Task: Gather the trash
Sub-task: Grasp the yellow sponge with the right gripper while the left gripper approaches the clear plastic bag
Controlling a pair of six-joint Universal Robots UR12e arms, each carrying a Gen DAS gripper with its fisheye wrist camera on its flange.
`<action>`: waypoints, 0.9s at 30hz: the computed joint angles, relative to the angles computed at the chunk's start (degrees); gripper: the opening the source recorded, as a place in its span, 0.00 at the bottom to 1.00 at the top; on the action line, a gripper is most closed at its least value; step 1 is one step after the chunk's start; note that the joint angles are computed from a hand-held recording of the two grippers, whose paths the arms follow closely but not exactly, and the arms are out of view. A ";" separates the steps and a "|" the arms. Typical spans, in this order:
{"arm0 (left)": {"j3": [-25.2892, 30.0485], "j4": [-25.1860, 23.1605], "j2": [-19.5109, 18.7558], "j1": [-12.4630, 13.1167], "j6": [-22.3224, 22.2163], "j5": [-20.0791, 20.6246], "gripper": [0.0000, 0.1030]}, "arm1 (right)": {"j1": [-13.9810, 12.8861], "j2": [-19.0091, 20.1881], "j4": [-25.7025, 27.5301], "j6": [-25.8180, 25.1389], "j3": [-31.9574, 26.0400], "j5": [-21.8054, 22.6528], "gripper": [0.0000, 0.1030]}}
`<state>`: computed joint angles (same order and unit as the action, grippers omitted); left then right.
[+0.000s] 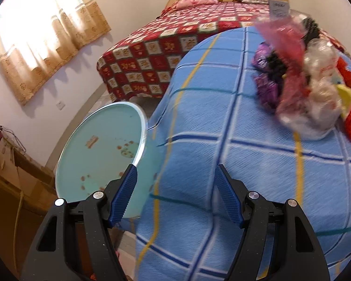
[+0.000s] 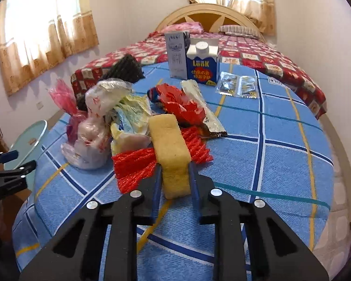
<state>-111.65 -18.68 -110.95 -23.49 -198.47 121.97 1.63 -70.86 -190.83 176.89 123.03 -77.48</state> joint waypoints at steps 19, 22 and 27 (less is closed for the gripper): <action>7.44 2.78 -4.15 -4.29 2.46 -4.57 0.66 | -3.59 -1.88 -7.14 4.18 3.23 -2.84 0.20; 8.44 3.15 -4.81 -4.80 2.72 -5.56 0.66 | -4.22 -2.12 -7.31 4.34 3.90 -3.82 0.20; 9.83 2.90 -6.04 -5.43 3.70 -6.82 0.66 | -5.10 -1.80 -7.51 5.07 4.78 -3.65 0.20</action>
